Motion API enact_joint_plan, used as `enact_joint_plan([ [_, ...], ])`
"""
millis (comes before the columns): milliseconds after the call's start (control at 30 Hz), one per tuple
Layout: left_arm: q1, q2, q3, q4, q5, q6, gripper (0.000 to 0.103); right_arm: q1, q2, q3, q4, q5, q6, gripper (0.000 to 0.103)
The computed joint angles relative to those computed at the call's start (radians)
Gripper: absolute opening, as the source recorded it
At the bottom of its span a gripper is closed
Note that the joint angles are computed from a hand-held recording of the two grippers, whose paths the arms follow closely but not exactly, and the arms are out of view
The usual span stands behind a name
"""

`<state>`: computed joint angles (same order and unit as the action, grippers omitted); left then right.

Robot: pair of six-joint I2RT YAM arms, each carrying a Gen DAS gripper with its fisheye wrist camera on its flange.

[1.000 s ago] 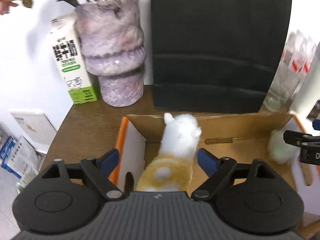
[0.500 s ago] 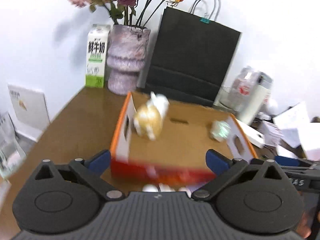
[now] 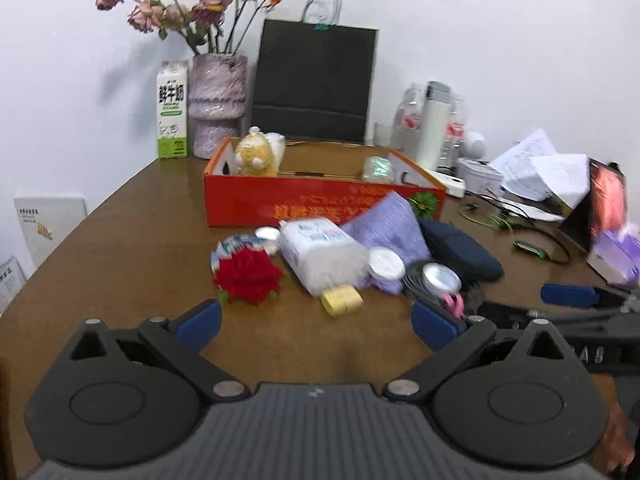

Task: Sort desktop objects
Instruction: 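Withdraw both open tools from the box back over the table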

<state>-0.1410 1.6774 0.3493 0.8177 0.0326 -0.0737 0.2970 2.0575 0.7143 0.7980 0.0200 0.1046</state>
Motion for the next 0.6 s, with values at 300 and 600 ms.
enact_joint_plan([
  [300, 0.019, 0.086, -0.143, 0.192, 0.007, -0.038, 0.103, 0.007, 0.003, -0.205, 0.232, -0.009, -0.015, 0.09],
  [600, 0.075, 0.129, -0.017, 0.131, -0.015, -0.026, 0.099, -0.02, 0.021, -0.171, 0.225, -0.053, -0.024, 0.084],
])
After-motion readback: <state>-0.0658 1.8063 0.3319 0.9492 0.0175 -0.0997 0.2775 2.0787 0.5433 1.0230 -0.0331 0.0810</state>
